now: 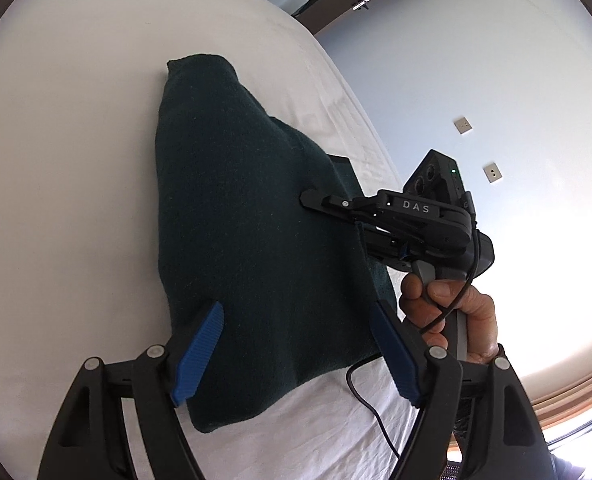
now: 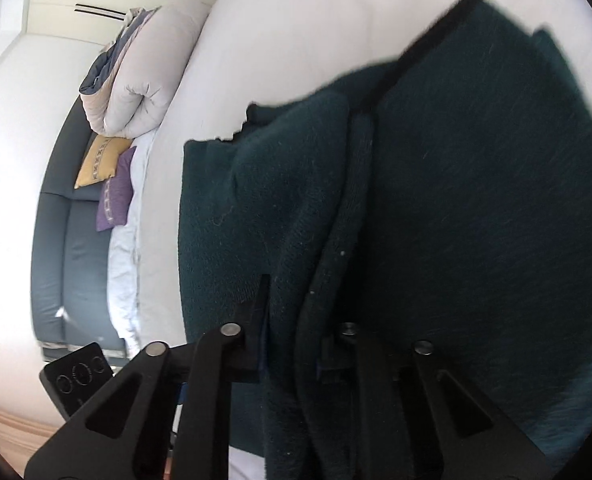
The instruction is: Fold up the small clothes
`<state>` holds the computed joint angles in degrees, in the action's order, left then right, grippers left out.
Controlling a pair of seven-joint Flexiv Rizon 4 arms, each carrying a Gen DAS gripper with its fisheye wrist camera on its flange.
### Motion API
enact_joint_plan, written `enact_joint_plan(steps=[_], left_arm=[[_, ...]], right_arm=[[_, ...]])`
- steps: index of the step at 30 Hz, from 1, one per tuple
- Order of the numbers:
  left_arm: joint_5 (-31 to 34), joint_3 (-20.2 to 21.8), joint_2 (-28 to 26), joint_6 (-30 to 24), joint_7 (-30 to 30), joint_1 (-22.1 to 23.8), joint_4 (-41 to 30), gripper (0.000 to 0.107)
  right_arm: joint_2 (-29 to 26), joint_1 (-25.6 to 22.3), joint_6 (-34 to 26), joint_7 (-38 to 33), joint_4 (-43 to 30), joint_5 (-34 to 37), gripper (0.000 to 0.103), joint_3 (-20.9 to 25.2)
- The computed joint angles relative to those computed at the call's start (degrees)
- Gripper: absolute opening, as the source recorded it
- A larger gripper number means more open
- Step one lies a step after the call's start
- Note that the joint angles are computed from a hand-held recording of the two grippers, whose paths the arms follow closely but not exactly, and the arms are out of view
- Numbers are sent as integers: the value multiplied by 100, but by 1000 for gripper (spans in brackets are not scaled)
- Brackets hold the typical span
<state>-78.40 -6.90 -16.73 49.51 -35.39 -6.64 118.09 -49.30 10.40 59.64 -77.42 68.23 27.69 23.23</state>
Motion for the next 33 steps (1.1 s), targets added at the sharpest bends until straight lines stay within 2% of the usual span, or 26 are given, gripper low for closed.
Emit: enact_joint_plan(steps=[4,7,11,16,18,20,24,30,33], left_arm=[[0,-27,0,18,27,-43,-6,78],[111,-53,-2,169,0,-136,-43,79],[164,-123,-75,216,-63,-194,-121,80],[379,-146,-116,321,-139,-257,-121,80],[422,-173,-141,334,-204,-266,-130,80],[426,-198,-189,364,-240,-265,-162,80],[386,-233,-194,446,-136,-274,-166,80],[200,-289,-246,728,126,-366,-222,80],[256,-329,-227,939,266,-485,-161,80]], right_arm=[[290,-115,206,-269,281,-79,12,-57],[541,-386,517,-580,602,97,12,76],[695,-627,525,-596,939,201,12,-18],[550,-1130,884,-850,1180,694,12,220],[403,-1370,782,-1199,1124,905,12,513],[379,-1509,627,-1222,1066,1134,14,611],[589,-1272,566,-869,1191,1170,19,314],[1609,-1129,1011,-926,2452,1200,41,216],[1979,-1003,1158,-855,2939,1271,42,201]])
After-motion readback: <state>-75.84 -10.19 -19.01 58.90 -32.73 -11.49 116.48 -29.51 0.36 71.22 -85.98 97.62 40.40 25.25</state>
